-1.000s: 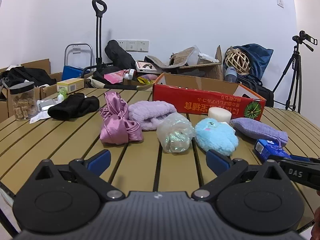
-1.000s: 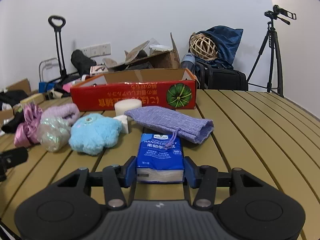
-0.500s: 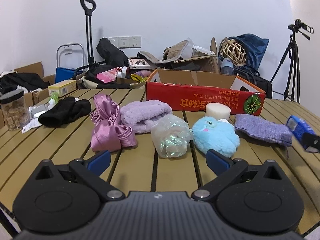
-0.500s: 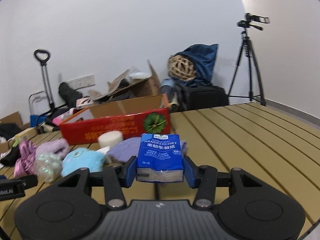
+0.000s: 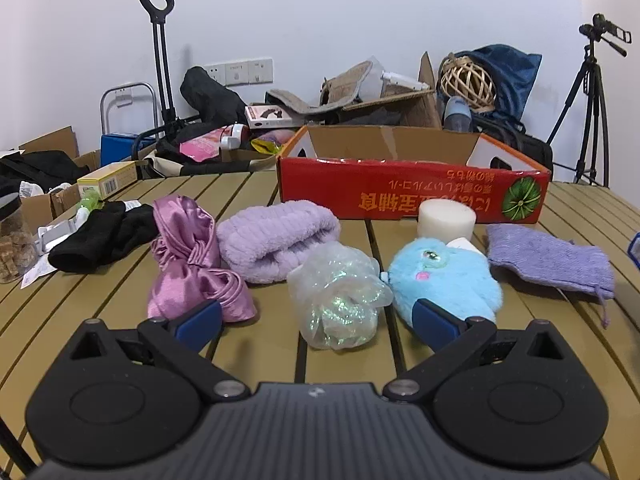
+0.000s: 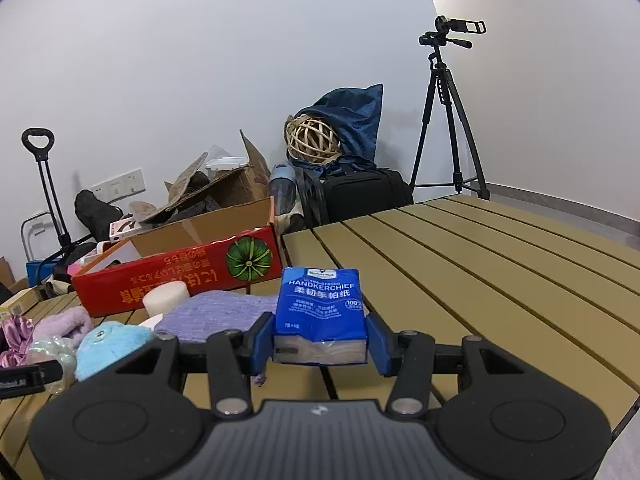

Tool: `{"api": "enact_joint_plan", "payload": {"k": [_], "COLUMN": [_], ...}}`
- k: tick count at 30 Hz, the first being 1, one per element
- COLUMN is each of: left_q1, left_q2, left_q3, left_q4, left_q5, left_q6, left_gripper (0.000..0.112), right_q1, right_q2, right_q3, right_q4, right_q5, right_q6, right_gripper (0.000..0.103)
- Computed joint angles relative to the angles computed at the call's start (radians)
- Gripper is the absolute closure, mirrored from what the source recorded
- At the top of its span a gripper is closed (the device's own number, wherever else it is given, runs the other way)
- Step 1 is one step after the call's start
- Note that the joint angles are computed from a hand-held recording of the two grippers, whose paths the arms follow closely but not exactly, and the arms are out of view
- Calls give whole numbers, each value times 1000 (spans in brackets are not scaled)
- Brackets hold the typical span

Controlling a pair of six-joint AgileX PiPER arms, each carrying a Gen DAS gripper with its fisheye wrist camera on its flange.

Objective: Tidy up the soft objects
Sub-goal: 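Grasp the clear plastic bag with the left tool while right holds tissue pack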

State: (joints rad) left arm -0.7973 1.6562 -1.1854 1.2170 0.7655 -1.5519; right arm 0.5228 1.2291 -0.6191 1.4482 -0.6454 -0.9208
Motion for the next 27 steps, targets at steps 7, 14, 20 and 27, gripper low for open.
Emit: {"api": "enact_joint_plan", "payload": {"k": [7,14,20,27], "left_q1": [39,60,87,68], "left_q2": [62,88,63,18], "left_q3": [-82,-128,-92,-34], "left_q4": [-64,-139,-155,-73], "left_q5": [6,-9,-95,-97], "left_q6": [95,188,181,70], "left_gripper": [11,39,73,74], "right_q1": [-19,-39,-43,-49], "right_q2": [6,7,0,-18], "right_q3": [0,5,11,20], "right_q4": [-19,-49,-71,-78], "right_q5": [14,45,55,80], "right_q6": [20,49,55,44], "right_gripper": [55,55,55,55]}}
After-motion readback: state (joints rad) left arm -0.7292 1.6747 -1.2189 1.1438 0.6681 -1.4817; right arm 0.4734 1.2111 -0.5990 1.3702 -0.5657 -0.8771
